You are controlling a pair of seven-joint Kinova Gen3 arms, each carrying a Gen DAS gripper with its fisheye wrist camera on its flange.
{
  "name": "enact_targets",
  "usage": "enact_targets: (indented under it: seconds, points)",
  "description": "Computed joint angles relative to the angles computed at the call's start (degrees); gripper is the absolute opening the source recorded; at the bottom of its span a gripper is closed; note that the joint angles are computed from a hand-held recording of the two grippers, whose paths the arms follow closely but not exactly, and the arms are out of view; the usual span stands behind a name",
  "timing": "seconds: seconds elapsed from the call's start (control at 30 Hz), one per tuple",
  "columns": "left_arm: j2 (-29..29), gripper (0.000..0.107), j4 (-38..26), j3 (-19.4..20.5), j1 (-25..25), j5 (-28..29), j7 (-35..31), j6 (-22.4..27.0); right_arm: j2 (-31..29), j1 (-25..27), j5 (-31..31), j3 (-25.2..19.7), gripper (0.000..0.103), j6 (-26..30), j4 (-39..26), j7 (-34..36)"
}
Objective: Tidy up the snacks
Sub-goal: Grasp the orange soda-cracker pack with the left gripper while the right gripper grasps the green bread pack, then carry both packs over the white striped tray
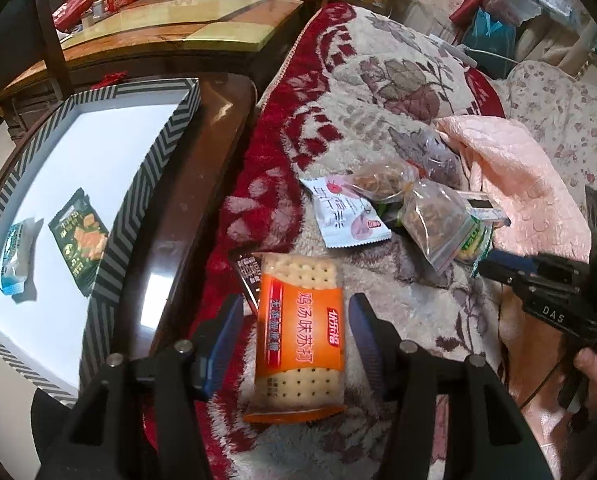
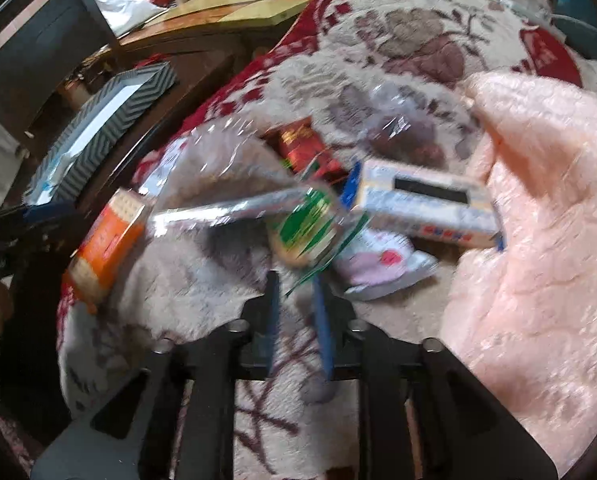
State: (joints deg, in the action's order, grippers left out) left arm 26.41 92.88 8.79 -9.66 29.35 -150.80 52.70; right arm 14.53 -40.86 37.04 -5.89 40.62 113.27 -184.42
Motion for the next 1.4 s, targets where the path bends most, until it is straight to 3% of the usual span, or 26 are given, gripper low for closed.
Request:
enact_targets:
  seconds: [0.1,0.17,0.23,0.37,0.43,0.53,0.67,0.77,0.83,0.87,0.97,1.27,1.33,1.4]
  points:
    - [0.1,0.058,-0.1,-0.2,0.2,-0.2,0.4,-0.1,1.9,6.1,-0.7,-6.0,0.051,4.9,-4.1,6.9]
    - [0.7,0.058,-0.9,-0.4,0.4,-0.9,1.2,0.5,3.4,8.6,-1.8,-8.2,0.051,8.1,-6.9,11.5]
    - [1.7,0.058,-2.1,-0.4,0.2,-1.1,1.7,1.7,3.3,7.9,-3.1,-6.4,0.051,9.4,-8.2,15.2]
    - [3.2,0.061,-4.3,-0.8,1.2,-3.5,3.8,4.1,4.4,2.7,-6.5,1.4,0.054,9.2,-10.7,23.1]
    - [4.1,0.065,-5.4,-0.5,0.7,-4.1,3.7,6.6,6.8,3.3,-6.5,0.7,0.054,12.1,-13.5,27.7]
    - [5.0,0.08,-6.3,0.0,0.2,-4.2,2.3,9.2,9.5,6.3,-7.9,-1.8,0.054,14.7,-16.4,34.7]
    - [4.9,0.081,-5.7,-0.5,2.3,-6.0,2.9,7.9,11.5,6.5,-9.2,-0.4,0.054,15.4,-18.2,40.3]
    - [4.6,0.079,-4.3,-1.1,4.9,-8.4,4.1,4.4,9.9,13.1,-7.9,-6.5,0.051,10.3,-15.3,36.4]
    - [4.8,0.055,-3.7,-0.9,5.4,-9.2,4.6,2.9,8.1,13.7,-6.1,-7.4,0.049,7.2,-12.1,31.8]
    - [4.8,0.055,-3.3,-0.7,5.4,-9.4,4.4,2.2,7.4,13.3,-5.3,-7.3,0.048,6.1,-10.8,29.5]
    - [4.3,0.055,-1.8,0.4,4.0,-8.5,1.8,0.4,4.2,7.1,-4.7,-1.5,0.047,1.6,-6.1,22.5]
    - [1.7,0.054,-1.5,0.4,-0.8,-4.6,-2.7,2.7,-0.7,-16.7,-0.4,17.4,0.047,-7.3,1.3,1.5]
    - [0.6,0.054,-1.0,0.3,-1.6,-3.3,-3.9,2.2,-0.3,-18.8,2.4,18.1,0.047,-9.1,1.1,-3.2]
    - [-0.6,0.054,-0.5,0.2,-2.4,-1.8,-5.3,1.1,0.7,-16.8,5.0,14.6,0.047,-8.5,-0.7,-5.7]
